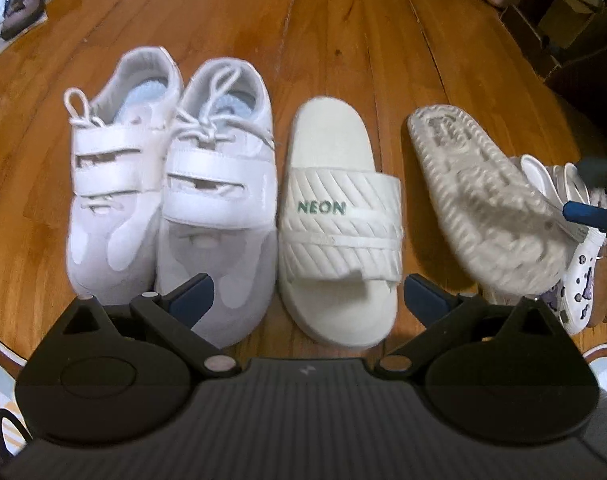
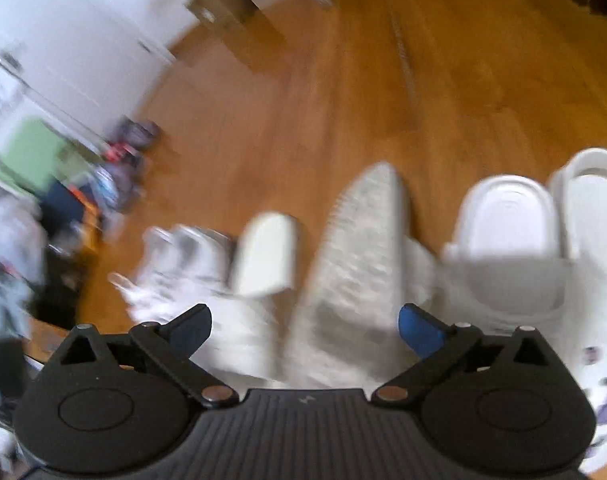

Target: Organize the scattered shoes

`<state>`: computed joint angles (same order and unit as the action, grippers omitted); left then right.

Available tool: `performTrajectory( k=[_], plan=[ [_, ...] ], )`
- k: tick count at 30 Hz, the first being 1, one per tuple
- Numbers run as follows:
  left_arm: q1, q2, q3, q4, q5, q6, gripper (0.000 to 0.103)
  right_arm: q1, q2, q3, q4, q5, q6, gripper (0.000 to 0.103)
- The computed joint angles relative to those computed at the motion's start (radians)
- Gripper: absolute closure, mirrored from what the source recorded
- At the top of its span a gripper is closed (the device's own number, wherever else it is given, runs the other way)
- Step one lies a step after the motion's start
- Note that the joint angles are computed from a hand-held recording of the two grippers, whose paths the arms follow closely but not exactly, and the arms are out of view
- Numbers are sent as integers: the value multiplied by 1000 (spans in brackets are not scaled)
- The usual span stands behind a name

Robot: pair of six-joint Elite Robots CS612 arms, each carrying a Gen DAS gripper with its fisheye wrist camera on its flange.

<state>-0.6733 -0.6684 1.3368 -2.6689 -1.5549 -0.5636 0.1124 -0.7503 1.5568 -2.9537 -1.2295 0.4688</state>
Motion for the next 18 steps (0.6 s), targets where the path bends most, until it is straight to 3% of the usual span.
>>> performTrajectory(
  k=[5, 11, 17, 18],
  plan=[
    [-2, 5, -8, 14, -3, 11, 0, -10, 12, 1, 0, 27, 59, 4],
    [-7, 5, -11, 27, 11, 16, 0, -1, 43, -30, 75, 33, 41, 32],
    [-11, 11, -20, 39, 14, 25, 0, 55, 39, -36, 56, -149, -160, 36],
    [-11, 12, -20, 34, 3, 28, 0, 71, 36, -36, 46, -208, -209, 36]
  ],
)
